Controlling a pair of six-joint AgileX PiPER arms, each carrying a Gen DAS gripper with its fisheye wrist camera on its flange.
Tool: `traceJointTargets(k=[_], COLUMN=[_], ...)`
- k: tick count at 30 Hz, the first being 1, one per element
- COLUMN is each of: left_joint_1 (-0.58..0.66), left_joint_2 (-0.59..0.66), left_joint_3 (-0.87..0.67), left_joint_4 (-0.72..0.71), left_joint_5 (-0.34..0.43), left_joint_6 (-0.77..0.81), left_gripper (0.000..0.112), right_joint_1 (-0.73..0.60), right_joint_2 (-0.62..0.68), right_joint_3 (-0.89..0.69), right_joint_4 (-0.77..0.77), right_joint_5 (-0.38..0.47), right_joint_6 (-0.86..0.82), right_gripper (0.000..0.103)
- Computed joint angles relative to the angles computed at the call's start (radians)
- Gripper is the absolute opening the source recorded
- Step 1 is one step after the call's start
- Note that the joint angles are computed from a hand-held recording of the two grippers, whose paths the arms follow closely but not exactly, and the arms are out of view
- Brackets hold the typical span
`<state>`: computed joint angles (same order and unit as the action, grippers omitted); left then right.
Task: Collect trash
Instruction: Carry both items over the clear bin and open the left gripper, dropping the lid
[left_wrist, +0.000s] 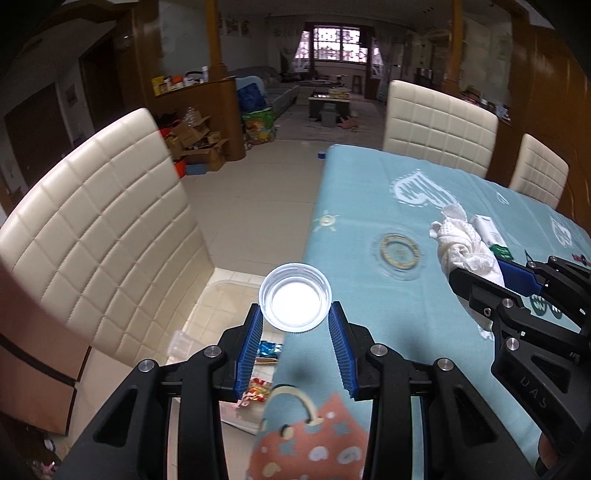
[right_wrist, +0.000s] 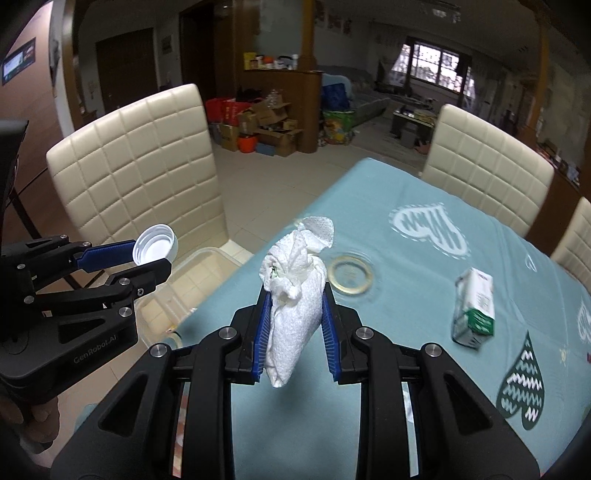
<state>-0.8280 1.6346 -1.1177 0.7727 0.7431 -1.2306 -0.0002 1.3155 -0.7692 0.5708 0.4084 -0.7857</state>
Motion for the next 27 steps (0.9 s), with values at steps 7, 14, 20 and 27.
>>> traceJointTargets(k=[7, 14, 20, 27], left_joint_1=[0.096, 0.180, 0.234, 0.292], left_joint_2=[-0.069, -0.082, -0.081, -0.088], left_joint_3=[0.092, 0.131, 0.145, 0.173], left_joint_4=[0.013, -0.003, 0.000, -0.008], left_joint_5=[-0.015, -0.046, -0.084, -0.096], left_joint_6=[-0.027, -0.015, -0.055, -0.076], left_gripper=[0.037, 0.038, 0.084, 0.084], right_joint_1=[0.156, 0.217, 0.222, 0.226], right_joint_2=[0.084, 0.172, 0.245, 0.328], right_joint_3=[-0.070, -0.128, -0.177, -0.238], right_joint_4=[-0.074, -0.049, -0.017, 0.038], right_joint_5=[-0.034, -0.044, -0.039, -0.015], right_joint_6=[0.107, 0.095, 0.046, -0.005], right_gripper=[0.028, 0.028, 0.028, 0.028])
